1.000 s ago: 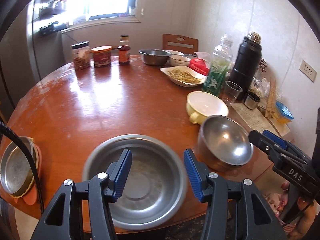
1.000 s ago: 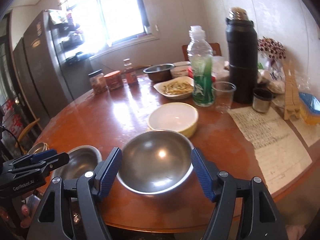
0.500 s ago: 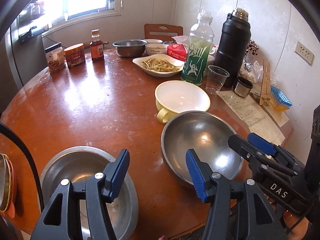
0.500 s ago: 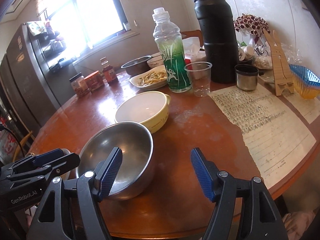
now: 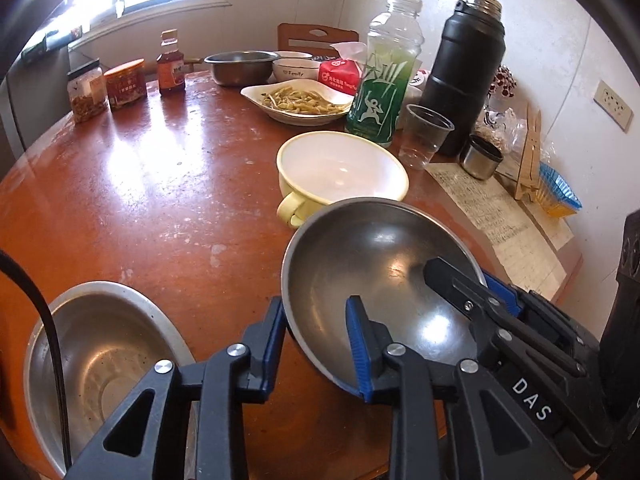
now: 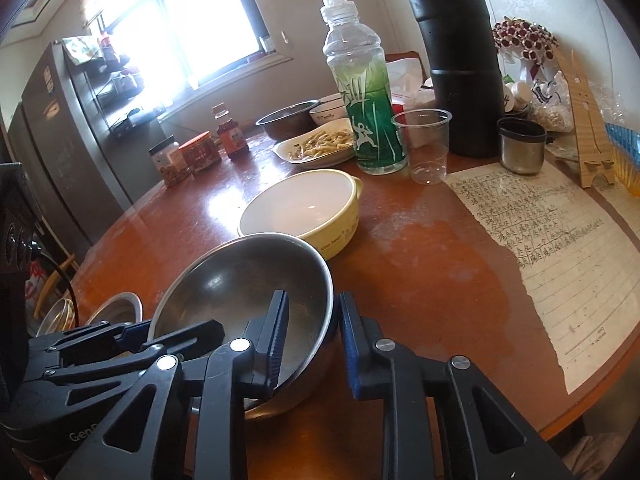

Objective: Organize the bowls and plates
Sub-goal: 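Lift the smaller steel bowl with the right gripper over the large bowl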

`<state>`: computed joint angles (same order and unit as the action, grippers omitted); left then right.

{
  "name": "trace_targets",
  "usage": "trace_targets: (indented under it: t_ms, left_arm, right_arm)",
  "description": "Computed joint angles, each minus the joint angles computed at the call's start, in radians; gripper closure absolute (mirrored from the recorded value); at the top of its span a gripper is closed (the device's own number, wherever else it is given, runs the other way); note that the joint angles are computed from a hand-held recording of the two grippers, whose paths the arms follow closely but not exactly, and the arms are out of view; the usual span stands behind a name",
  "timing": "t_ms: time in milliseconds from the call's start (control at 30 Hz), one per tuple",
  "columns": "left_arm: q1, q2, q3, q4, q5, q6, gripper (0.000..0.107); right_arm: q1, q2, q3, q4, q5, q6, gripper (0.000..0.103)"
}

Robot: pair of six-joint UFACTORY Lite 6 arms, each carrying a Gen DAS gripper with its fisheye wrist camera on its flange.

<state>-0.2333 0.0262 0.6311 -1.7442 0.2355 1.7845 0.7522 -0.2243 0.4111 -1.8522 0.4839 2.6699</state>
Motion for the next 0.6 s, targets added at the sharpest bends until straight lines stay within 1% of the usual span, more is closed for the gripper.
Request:
trace_targets:
  t_ms: [33,100,267,433,600]
  left_arm:
    - [0.013,0.011,0.01,0.024,0.016,-0.026,0.079]
    - [0.034,0.018,0.019,0.048,0.037,-0.049,0.086]
    - [0.077,0.01,0.024,0.097,0.077,-0.086,0.086]
    - [0.15,-0.033,0.017,0.198,0.145,-0.167,0.086]
    - [0.248,-0.109,-0.004,0.293,0.226,-0.236,0.086]
  right_arm:
    - [-0.005,-0.002,-0.001,-0.007,-0.002,0.01,0.077]
    - [-0.011,-0.017,-0.008,-0.018,-0.003,0.032,0.077]
    - [-0.023,-0.037,0.0,-0.04,-0.014,0.057,0.077]
    - [-0.023,-0.048,0.023,-0.063,-0.027,0.083,0.077]
    - [0.016,-0.048,0.072,-0.024,-0.013,0.03,0.077]
